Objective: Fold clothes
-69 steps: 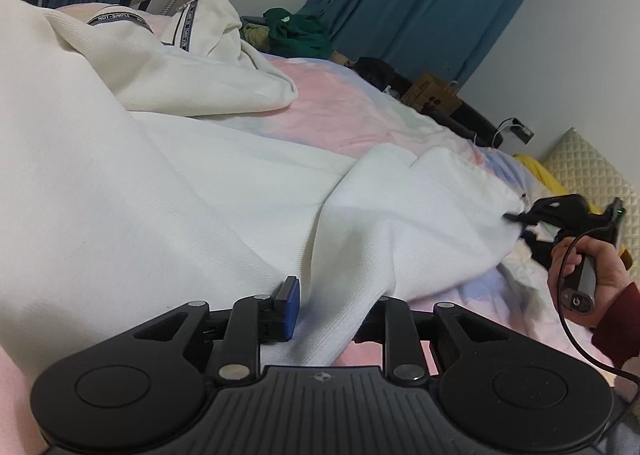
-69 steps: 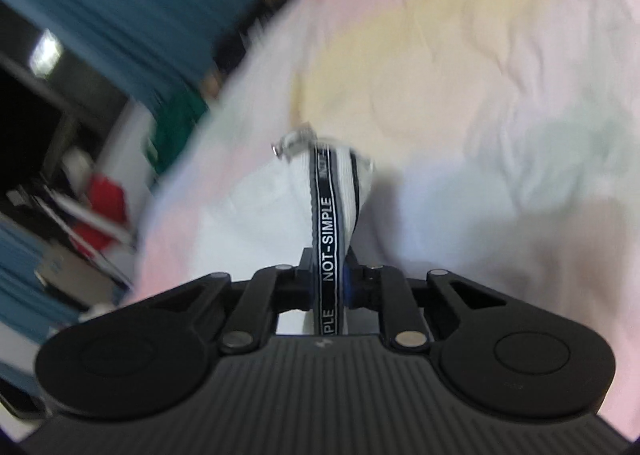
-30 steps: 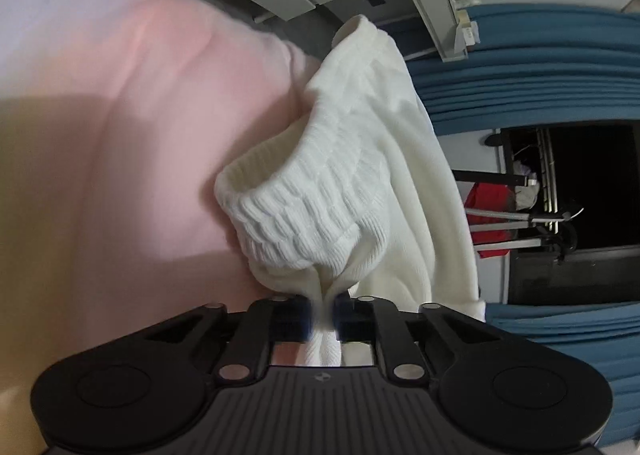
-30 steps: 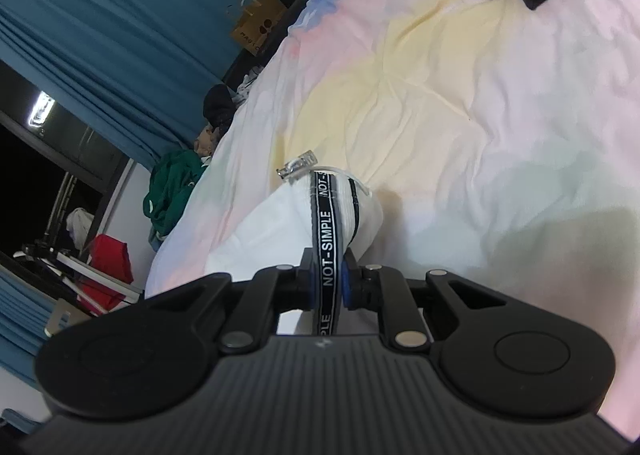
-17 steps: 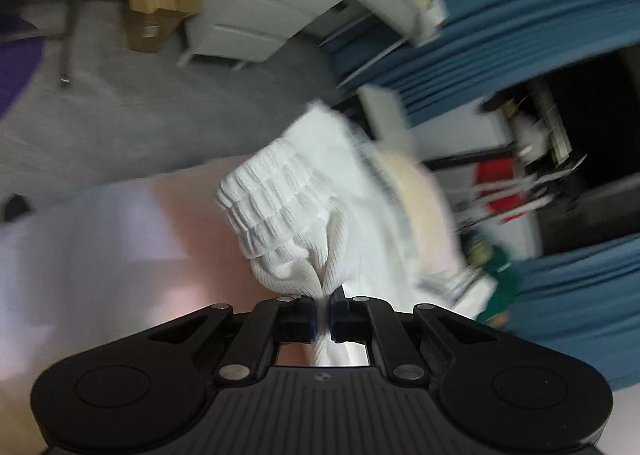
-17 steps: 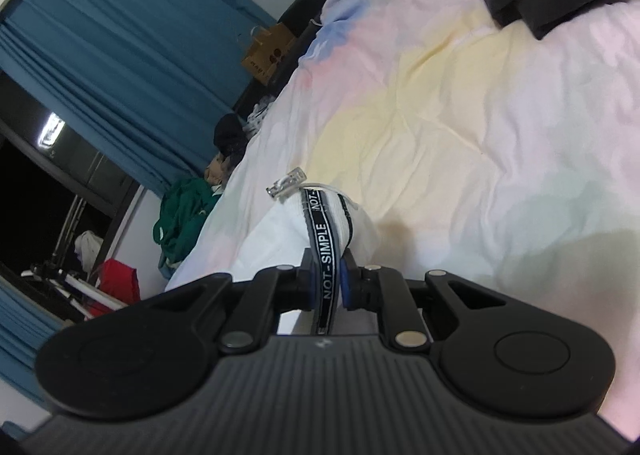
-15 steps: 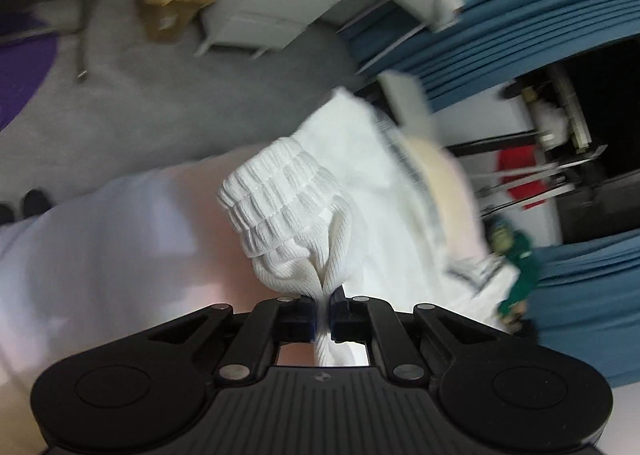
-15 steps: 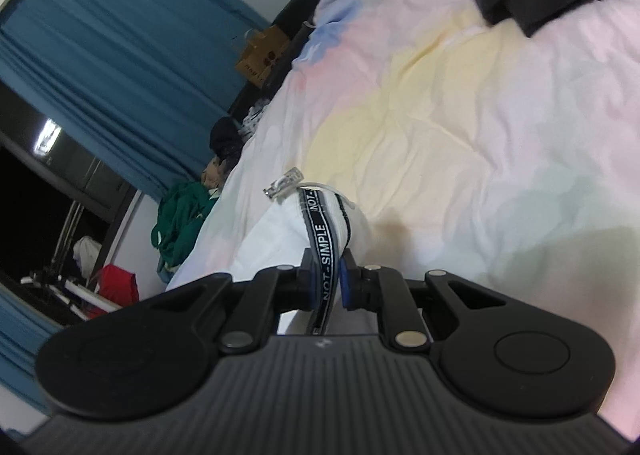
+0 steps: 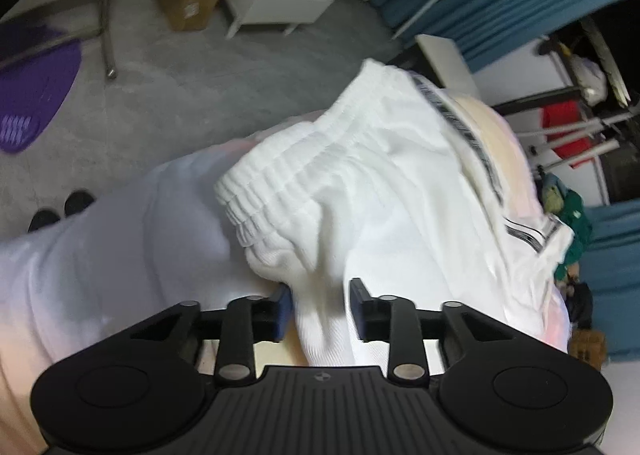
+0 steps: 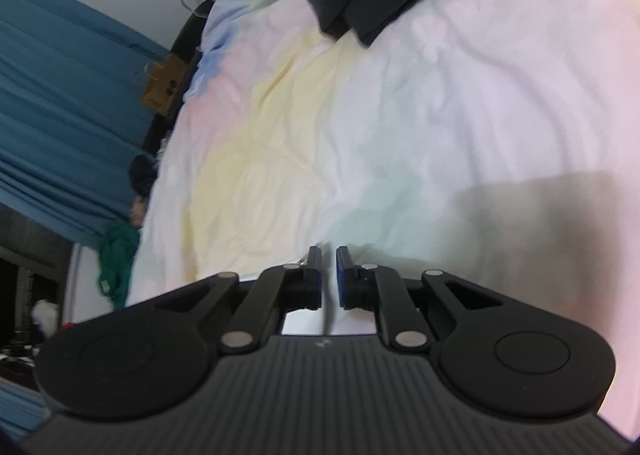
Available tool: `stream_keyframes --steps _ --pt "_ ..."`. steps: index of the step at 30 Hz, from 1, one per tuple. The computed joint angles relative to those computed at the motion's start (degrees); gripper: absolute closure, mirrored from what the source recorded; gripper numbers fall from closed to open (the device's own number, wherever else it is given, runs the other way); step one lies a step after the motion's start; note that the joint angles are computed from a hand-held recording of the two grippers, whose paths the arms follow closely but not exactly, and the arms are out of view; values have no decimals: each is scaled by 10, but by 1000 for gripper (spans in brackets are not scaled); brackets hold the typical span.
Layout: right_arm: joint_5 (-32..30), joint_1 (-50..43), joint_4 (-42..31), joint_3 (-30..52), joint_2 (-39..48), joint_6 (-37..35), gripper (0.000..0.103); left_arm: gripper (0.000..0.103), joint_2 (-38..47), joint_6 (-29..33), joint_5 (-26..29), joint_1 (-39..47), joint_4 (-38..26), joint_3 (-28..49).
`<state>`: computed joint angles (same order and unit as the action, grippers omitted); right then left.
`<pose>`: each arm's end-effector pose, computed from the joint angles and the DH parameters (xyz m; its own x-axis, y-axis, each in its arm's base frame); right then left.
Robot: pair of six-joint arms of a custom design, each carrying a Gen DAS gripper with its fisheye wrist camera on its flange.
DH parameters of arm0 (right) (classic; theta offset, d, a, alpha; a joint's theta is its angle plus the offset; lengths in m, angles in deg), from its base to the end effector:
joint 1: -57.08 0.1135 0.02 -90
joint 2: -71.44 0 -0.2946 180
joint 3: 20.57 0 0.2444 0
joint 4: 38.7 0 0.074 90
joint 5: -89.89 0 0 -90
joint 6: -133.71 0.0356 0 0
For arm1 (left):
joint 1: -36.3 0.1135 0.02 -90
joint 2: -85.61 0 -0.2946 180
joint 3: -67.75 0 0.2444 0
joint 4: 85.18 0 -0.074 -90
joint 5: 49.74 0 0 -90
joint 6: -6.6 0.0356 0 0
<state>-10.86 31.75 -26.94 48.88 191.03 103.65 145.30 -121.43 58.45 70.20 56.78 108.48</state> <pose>0.3712 -0.1684 0.1144 -0.0317 0.9558 -0.2924 0.6300 0.2462 0.7365 0.1400 0.0807 0.1980 -0.3088 -0.9127 -0.2677 -0.7351 0.4076 -0.5418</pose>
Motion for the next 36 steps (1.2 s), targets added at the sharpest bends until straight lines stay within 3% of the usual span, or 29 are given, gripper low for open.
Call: stream_keyframes --steps 2,4,5,10,13,15,16,18,22,24,26,28,30,33,35,36 --pt "-41 0 -18 16 12 6 82 54 -35 14 -29 -38 -15 4" --pt "-64 5 -25 28 24 10 59 50 -91 20 -61 -77 -38 5" --pt "-68 9 -30 35 30 8 56 48 -117 17 -85 -104 -48 7" --pt "-49 23 -52 86 67 -29 54 43 -146 -44 -272 -340 -29 24" --pt "-75 22 -8 112 103 -55 58 41 -60 -75 -350 -473 61 34" --pt "-78 27 -3 120 109 -91 66 41 27 -82 -360 -526 144 49" --pt "-71 31 -14 124 105 -115 81 41 72 -83 -357 -543 186 59" --pt "-47 38 -28 125 92 -152 93 41 171 -88 -337 -569 277 87" --pt "-19 39 49 58 37 -139 94 41 345 -103 -294 -604 481 118" --pt "16 42 51 31 5 -141 94 41 412 -82 -272 -621 537 132" --pt "62 49 14 22 -20 -152 94 41 452 -58 -279 -643 541 143" --pt "108 56 -103 65 -7 -159 94 41 481 -41 -302 -663 520 152" --pt "99 48 -185 112 26 -145 93 43 498 -41 -324 -678 481 160" --pt "94 44 -196 124 33 -121 88 44 502 -48 -339 -687 449 162" --pt "124 51 -180 117 20 -122 83 42 497 -37 -345 -690 451 158" --pt "144 56 -169 111 12 -126 75 42 495 -28 -349 -693 455 157"
